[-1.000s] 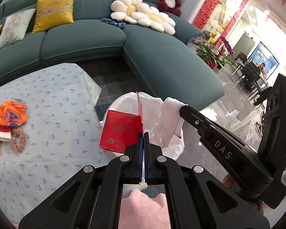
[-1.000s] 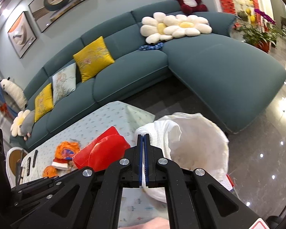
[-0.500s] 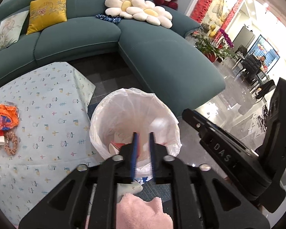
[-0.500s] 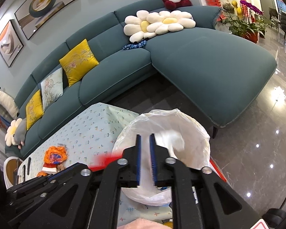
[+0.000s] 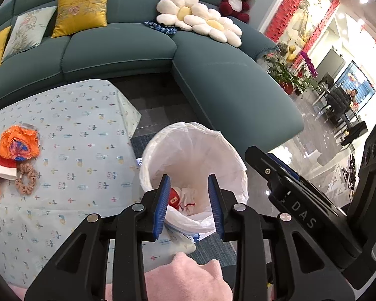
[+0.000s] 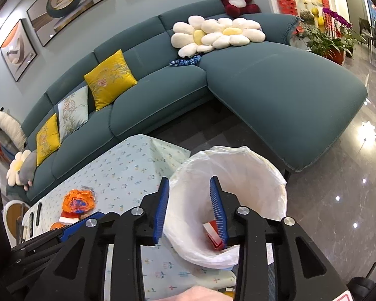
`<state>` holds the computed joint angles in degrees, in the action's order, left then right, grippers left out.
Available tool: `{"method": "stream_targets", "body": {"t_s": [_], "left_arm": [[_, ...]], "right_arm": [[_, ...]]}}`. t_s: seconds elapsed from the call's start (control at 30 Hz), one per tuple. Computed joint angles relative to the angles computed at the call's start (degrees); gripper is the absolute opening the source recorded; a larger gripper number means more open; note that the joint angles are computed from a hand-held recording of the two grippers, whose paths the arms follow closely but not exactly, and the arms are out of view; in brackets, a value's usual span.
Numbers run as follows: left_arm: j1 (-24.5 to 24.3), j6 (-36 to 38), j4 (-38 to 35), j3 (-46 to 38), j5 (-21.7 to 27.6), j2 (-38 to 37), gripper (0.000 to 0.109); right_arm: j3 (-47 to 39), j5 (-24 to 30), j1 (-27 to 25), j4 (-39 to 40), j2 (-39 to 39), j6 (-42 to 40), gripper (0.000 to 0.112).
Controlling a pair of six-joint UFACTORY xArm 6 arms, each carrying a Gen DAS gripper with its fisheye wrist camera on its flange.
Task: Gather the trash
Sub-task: 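Carry red envelope and white cloth to the bin and open both grippers, then move both open grippers back over the table toward the remaining trash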
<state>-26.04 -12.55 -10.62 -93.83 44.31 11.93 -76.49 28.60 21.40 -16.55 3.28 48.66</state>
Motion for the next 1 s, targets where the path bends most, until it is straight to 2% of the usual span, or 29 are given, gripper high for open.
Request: {"method": "stream_targets", "body": {"t_s": [0.1, 0.23, 0.67, 1.0], "left_arm": [[1.2, -0.8, 0.2, 1.8, -0.3, -1.5, 0.031], [3.2, -2.7, 1.4, 5.3, -1.7, -4.0, 0.04], [12.3, -3.2, -0.6, 15.7, -3.2, -11.5, 0.041], [20.0, -2.5, -2.5, 21.7, -3.9, -15.6, 0.044]], "right_arm": [[-1.8, 1.0, 1.3, 0.1, 1.1, -0.6, 0.038], [-4.3, 1.9, 3.3, 0.8, 2.9, -1.5, 0.039], [-16.6, 6.9, 10.8, 2.3, 11.9, -4.7, 0.041], [-31.6, 13.6, 16.1, 4.1, 22.5, -8.1, 0.043]]}}
